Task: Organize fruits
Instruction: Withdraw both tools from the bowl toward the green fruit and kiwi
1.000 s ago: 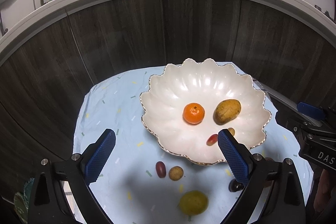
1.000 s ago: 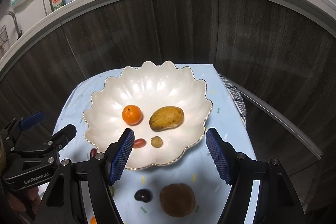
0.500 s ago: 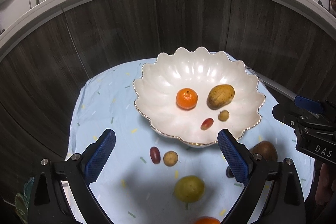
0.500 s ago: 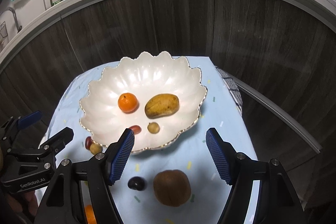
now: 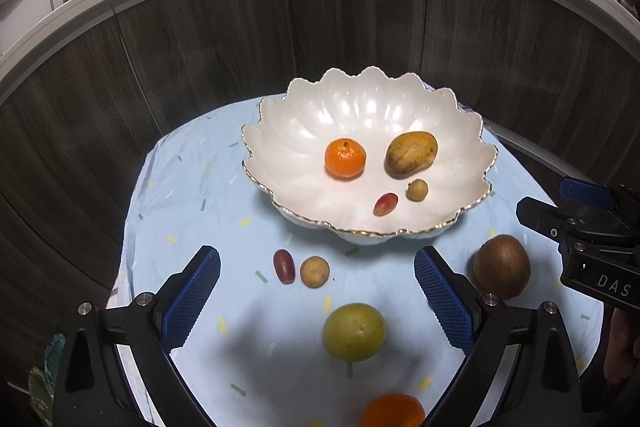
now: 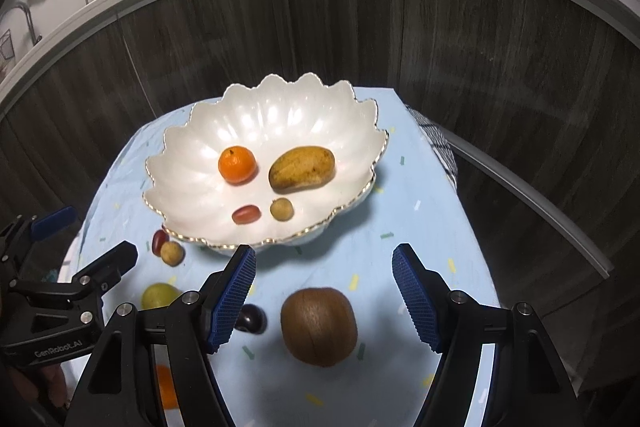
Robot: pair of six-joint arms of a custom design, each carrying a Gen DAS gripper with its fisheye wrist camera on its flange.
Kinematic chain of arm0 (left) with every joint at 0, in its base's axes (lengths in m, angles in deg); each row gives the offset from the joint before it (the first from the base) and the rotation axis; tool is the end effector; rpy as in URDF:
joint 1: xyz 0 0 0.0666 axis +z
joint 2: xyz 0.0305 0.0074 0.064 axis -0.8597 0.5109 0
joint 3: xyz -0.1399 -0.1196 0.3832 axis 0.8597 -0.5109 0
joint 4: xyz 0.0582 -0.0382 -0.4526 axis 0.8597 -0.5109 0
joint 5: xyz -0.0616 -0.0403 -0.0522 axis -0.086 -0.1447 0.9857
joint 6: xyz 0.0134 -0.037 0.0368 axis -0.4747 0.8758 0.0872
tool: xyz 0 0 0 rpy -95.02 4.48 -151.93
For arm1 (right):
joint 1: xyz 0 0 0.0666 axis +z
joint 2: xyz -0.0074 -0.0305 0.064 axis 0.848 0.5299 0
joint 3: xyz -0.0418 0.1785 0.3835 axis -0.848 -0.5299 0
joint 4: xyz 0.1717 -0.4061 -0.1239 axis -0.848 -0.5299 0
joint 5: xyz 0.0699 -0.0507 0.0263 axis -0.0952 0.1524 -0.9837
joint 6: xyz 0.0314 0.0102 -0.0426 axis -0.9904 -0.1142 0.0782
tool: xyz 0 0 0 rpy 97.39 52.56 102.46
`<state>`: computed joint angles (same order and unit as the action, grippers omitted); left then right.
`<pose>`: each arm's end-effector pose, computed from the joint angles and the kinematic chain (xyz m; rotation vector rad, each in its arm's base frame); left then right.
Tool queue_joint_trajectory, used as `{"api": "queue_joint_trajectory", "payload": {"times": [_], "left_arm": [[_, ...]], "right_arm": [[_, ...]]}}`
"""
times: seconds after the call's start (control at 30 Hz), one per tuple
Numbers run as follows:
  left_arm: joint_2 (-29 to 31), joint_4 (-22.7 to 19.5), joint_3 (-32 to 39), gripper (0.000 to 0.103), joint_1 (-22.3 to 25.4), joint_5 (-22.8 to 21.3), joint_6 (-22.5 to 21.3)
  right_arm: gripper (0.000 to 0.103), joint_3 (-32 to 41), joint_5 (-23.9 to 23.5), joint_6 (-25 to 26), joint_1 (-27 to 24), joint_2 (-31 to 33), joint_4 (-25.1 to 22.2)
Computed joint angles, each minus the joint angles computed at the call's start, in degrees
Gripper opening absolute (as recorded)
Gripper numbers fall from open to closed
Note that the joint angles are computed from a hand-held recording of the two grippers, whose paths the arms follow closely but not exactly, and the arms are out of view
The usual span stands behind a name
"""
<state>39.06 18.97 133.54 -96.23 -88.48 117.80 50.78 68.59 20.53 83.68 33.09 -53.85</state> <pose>0.5191 -0.3691 0.4823 -0.0766 2.3877 0.1219 0.5544 0.2630 0.4813 -0.3445 2.3624 0.1831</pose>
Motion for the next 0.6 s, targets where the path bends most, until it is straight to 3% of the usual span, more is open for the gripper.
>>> {"api": "queue_joint_trajectory", "payload": {"times": [0.6], "left_arm": [[-0.2,0.5,-2.9,0.098,-1.1,1.0,0.9]], "right_arm": [[0.071,-4.8,0.1,-0.2,-0.1,-1.9,1.0]]}}
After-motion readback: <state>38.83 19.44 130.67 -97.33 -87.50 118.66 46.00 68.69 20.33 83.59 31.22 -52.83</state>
